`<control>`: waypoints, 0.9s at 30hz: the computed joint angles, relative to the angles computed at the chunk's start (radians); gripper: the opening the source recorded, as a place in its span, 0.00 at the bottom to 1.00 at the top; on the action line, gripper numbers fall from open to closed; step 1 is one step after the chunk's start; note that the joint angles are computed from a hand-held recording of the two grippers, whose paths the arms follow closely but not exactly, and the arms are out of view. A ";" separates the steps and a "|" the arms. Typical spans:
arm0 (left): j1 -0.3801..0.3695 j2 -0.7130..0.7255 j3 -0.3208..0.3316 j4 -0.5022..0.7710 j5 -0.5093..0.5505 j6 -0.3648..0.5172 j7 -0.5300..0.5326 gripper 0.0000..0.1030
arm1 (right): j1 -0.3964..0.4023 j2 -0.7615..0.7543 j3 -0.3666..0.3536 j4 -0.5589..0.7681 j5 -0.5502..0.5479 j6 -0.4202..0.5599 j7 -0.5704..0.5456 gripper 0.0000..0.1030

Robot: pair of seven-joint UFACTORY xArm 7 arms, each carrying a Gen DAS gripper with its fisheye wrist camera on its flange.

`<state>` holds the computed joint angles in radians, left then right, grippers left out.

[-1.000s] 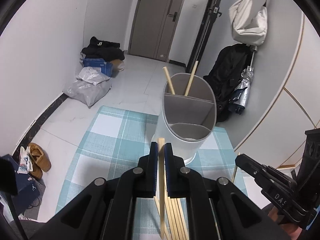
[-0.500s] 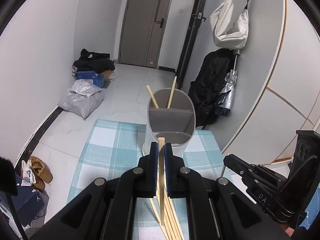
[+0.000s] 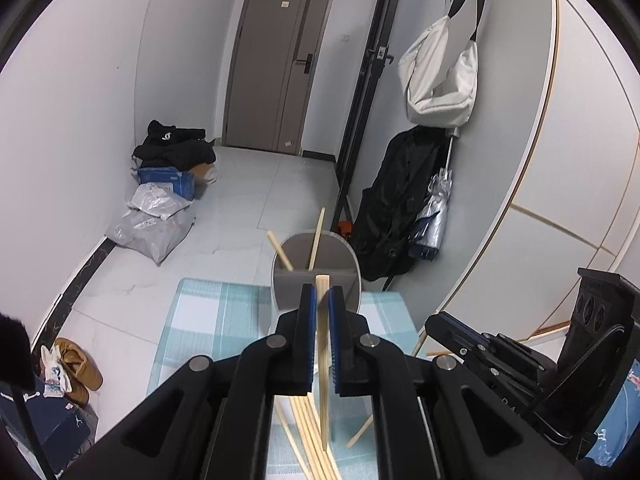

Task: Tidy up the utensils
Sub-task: 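Carry both held chopsticks up over the utensil holder's opening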

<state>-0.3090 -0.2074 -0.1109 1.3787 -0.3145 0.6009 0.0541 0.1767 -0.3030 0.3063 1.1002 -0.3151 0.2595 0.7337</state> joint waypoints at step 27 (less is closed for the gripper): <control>0.045 0.489 -0.032 0.691 0.089 0.037 -0.078 0.03 | 0.102 0.449 -0.185 0.729 0.163 0.179 -0.347 0.03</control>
